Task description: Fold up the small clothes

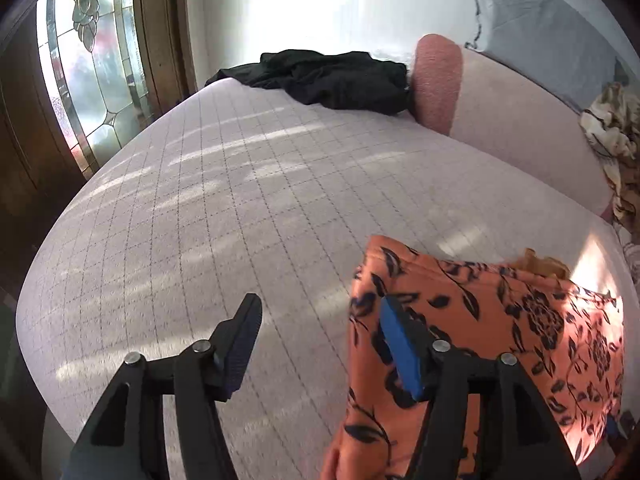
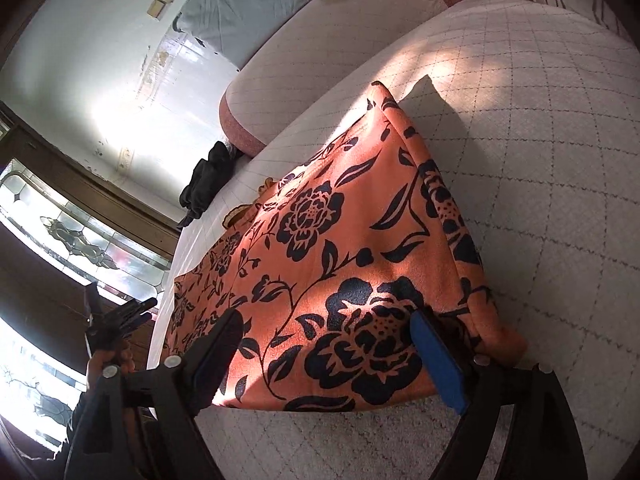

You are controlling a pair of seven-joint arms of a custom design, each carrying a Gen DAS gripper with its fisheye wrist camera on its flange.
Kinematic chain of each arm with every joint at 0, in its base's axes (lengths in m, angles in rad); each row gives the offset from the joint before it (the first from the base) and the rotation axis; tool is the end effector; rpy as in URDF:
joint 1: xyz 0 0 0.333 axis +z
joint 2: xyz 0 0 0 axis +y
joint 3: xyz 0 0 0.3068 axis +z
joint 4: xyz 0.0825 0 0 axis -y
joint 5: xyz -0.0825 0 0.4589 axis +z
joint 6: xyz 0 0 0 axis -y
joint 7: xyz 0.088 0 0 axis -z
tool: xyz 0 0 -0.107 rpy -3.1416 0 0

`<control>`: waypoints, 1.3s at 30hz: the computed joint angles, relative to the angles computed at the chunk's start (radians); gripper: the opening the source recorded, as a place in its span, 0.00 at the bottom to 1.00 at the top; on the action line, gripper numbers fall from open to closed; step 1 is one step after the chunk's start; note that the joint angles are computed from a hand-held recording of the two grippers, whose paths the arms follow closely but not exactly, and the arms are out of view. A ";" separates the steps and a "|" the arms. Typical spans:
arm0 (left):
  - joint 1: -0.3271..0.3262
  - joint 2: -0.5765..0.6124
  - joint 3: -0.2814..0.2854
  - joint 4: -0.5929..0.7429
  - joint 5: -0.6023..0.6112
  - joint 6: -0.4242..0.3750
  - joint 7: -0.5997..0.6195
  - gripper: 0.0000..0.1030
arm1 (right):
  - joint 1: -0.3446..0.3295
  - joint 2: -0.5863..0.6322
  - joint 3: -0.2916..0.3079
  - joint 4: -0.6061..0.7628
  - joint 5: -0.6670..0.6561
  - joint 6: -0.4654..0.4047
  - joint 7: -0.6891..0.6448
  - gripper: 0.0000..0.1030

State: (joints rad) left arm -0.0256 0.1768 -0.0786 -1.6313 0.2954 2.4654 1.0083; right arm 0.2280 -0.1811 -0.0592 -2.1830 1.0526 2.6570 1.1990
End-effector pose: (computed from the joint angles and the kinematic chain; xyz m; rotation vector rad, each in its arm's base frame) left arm 0.7319 -0.0729 0.5622 -2.0615 1.5262 -0.6447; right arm 0.6021 0.0768 0.4883 -1.3293 1.7330 0.0472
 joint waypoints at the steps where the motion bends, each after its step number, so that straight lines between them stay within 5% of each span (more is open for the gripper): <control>1: -0.006 -0.040 -0.010 -0.054 -0.006 0.035 0.005 0.64 | 0.000 -0.002 0.000 -0.002 0.004 0.001 0.001 0.85; 5: -0.035 -0.151 -0.050 -0.219 -0.018 0.128 0.023 0.69 | -0.003 -0.028 0.000 -0.023 -0.002 0.002 0.055 0.85; 13: -0.082 -0.143 -0.079 -0.264 0.040 0.033 -0.005 0.71 | 0.041 -0.177 -0.048 -0.190 0.154 -0.019 0.186 0.85; 24: -0.077 -0.135 -0.074 -0.229 -0.007 0.060 0.009 0.71 | 0.003 -0.051 -0.029 -0.066 0.229 0.061 0.424 0.85; 28: -0.082 -0.135 -0.074 -0.230 0.004 0.073 0.005 0.71 | -0.024 -0.013 0.000 -0.018 0.042 0.062 0.520 0.48; 32: -0.088 -0.119 -0.075 -0.205 0.007 0.083 0.017 0.71 | -0.039 0.007 0.021 0.003 -0.164 0.059 0.608 0.27; 33: -0.090 -0.113 -0.075 -0.198 0.018 0.091 0.015 0.71 | -0.040 -0.006 0.028 -0.009 -0.215 0.073 0.608 0.13; 37: -0.109 -0.050 -0.074 -0.132 0.050 0.046 0.026 0.71 | -0.088 -0.043 0.076 -0.039 -0.577 0.067 0.808 0.08; 39: -0.120 0.004 -0.074 -0.070 0.044 -0.042 0.056 0.71 | -0.060 -0.026 0.037 -0.041 -0.546 -0.001 0.765 0.11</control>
